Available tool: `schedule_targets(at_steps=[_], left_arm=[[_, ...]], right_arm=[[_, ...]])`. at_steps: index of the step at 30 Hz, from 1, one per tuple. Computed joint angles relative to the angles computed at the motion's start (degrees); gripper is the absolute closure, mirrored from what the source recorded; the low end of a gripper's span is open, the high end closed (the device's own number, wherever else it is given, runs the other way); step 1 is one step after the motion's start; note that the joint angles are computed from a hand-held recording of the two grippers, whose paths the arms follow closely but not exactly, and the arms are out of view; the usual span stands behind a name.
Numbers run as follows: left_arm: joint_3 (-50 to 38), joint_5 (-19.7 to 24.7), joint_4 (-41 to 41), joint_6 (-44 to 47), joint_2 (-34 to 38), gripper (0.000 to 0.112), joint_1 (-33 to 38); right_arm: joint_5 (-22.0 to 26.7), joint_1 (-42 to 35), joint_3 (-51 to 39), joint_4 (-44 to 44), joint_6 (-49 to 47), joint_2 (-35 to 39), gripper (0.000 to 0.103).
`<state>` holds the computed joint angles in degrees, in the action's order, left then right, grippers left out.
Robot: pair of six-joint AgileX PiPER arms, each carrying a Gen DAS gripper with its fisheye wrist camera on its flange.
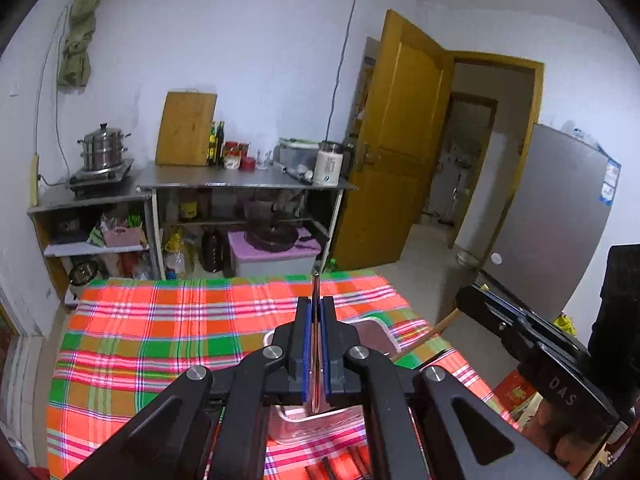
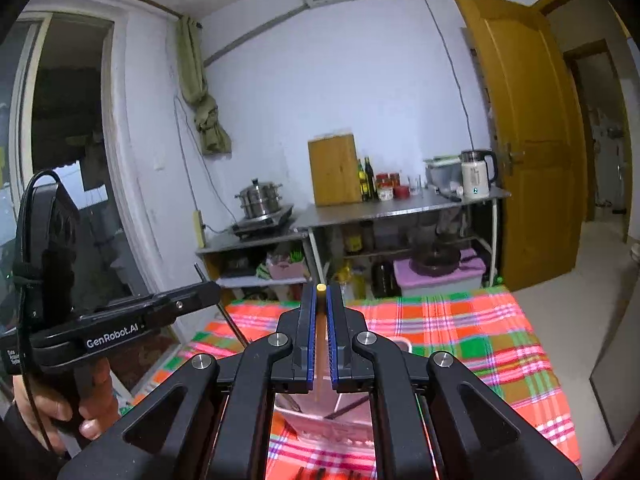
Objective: Organize utensils
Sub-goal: 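Lift both chopsticks over the pink basket and open both tools to release them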
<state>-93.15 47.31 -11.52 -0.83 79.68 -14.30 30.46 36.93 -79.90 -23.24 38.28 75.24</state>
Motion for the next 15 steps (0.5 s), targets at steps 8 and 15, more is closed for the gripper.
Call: schedule_targets(at_steps=[8, 15], left_arm=[[4.3, -2.0, -2.5, 2.5, 1.9, 0.108, 1.3], [9.5, -5.2, -2.9, 3.3, -0.5, 0.105, 1.6]], right_arm=[[-0.7, -1.9, 2.3, 8.3, -6.7, 2.2, 0.098], [-0.8, -2.2, 3.6, 9.2, -7.5, 2.5, 0.091]])
